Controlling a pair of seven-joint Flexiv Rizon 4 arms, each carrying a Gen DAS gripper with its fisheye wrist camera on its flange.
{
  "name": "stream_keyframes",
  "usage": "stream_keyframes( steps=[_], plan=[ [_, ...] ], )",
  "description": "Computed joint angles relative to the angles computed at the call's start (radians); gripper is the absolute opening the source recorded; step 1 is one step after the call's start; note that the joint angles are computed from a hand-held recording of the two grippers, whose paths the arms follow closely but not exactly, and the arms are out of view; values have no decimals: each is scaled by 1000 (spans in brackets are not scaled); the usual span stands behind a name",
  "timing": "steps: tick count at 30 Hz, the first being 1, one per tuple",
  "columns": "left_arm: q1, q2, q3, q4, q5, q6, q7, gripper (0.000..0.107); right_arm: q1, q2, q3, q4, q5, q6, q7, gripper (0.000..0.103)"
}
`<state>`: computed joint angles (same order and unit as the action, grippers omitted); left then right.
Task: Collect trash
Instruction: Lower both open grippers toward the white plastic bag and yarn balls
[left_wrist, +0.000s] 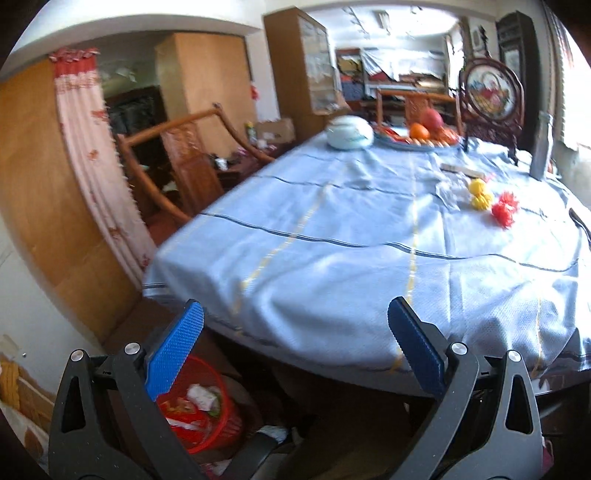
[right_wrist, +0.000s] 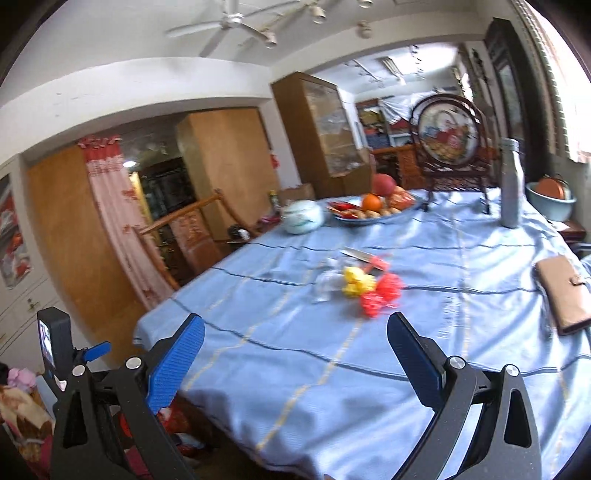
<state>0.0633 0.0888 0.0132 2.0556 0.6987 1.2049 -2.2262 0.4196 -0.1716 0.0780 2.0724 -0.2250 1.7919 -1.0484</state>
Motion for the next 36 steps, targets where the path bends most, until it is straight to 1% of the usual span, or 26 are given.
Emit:
stream_keyframes(
  steps=[2, 3, 4, 6, 8, 11, 12, 14, 17, 20, 24, 25, 26, 27, 28, 29, 32, 34, 36],
  plan=[
    [-5, -57, 9, -18, -101, 28, 98, 96, 37, -16, -63, -20, -12, -38, 11, 97],
    [-10, -81, 14, -24, -151, 40, 145, 96, 36, -28, -72, -35, -21, -56, 18, 97],
    [-15, -104, 18, -31, -206, 51, 196, 96, 15, -44, -59, -55, -26, -72, 19, 97],
    [-22, -162, 17, -56, -336, 71, 317, 96, -43, -85, -6, -108, -28, -108, 11, 97],
    [-34, -207, 15, -94, -416, 67, 394, 96, -101, -123, 50, -160, -18, -149, -6, 97],
    [-53, -274, 13, -171, -492, 50, 480, 96, -219, -201, 188, -269, 39, -231, -83, 97],
    [-65, -299, 17, -206, -499, 41, 494, 96, -236, -219, 209, -298, 56, -255, -105, 97],
    [-87, -351, 24, -281, -516, 21, 526, 96, -250, -258, 229, -361, 85, -307, -141, 97],
    [-103, -434, 9, -394, -581, -5, 613, 96, -232, -301, 204, -435, 114, -364, -157, 97],
    [-126, -526, 4, -530, -634, -58, 673, 96, -228, -336, 194, -480, 149, -376, -173, 97],
    [-129, -637, -28, -690, -740, -145, 741, 96, -233, -373, 191, -493, 191, -323, -187, 98],
    [-131, -658, -31, -720, -760, -163, 751, 96, -227, -377, 178, -494, 191, -333, -172, 98],
    [-128, -687, -44, -760, -789, -188, 766, 96, -228, -378, 176, -504, 191, -371, -160, 98],
    [-128, -715, -52, -799, -814, -212, 776, 96, -250, -387, 207, -517, 208, -381, -181, 98],
    [-130, -737, -53, -831, -828, -234, 782, 96, -256, -390, 214, -522, 216, -382, -192, 98],
    [-132, -765, -56, -875, -845, -265, 787, 96, -245, -390, 201, -521, 211, -381, -193, 98],
    [-136, -842, -66, -990, -881, -351, 801, 96, -189, -379, 128, -502, 164, -377, -171, 98],
    [-134, -887, -75, -1057, -907, -414, 808, 96, -202, -385, 148, -510, 165, -386, -184, 98],
    [-128, -922, -85, -1105, -936, -467, 803, 97, -213, -391, 166, -523, 173, -418, -194, 98]
  ],
)
